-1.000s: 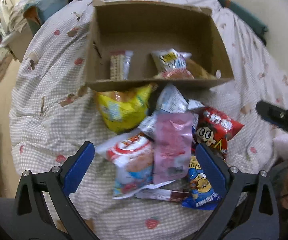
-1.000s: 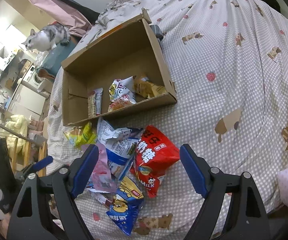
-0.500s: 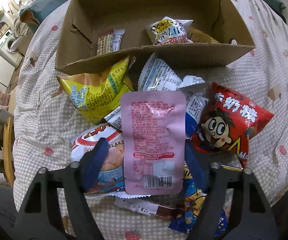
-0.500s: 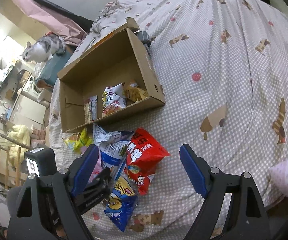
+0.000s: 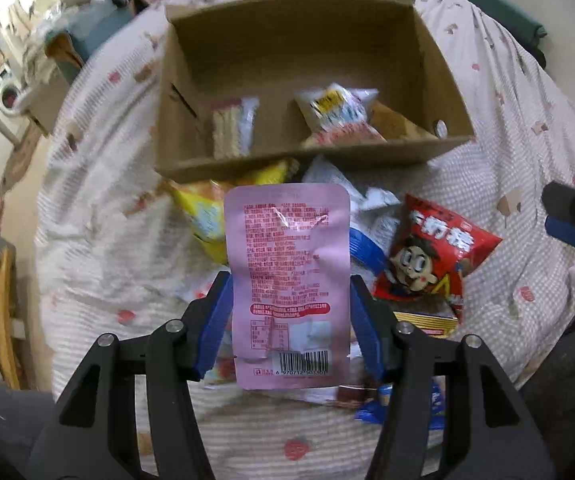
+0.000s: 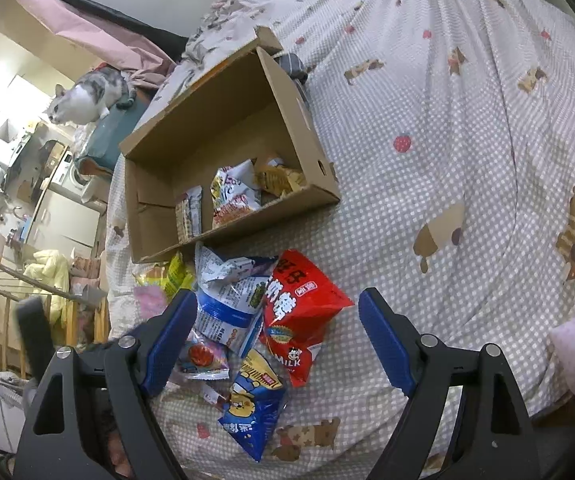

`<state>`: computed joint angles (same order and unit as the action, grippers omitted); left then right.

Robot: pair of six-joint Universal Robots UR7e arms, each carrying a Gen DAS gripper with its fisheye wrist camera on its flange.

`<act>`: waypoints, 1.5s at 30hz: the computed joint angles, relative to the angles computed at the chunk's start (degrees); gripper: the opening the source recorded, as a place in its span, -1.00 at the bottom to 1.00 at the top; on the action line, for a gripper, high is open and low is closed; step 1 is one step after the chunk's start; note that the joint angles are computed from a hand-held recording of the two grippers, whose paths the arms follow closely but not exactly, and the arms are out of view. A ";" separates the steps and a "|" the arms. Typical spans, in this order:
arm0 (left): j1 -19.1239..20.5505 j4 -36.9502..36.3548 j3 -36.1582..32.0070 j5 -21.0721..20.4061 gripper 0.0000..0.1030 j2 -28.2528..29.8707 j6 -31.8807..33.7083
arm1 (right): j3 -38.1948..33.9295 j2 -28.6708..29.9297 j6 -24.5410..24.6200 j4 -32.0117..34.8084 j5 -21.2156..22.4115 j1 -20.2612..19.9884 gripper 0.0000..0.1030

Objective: Organize snacks
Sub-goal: 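Grasp the red candy bag with the right tool while the left tool holds the pink packet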

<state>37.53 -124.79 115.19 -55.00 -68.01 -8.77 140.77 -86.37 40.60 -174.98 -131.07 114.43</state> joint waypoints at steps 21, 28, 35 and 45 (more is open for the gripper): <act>5.98 -1.19 -4.22 0.54 0.04 -0.62 5.09 | -5.09 10.32 1.28 6.70 11.80 -11.29 0.53; 6.71 -0.72 -4.83 -0.72 0.04 -0.50 4.39 | -6.30 12.82 1.34 6.17 11.65 -12.39 0.03; 7.18 -0.80 -5.32 -1.07 0.04 -0.76 3.40 | -3.62 9.08 4.17 5.60 6.88 -8.74 -0.12; 6.97 -1.66 -4.81 -0.07 0.04 -0.97 3.84 | 0.24 5.19 5.38 -5.81 -2.86 -2.59 -0.17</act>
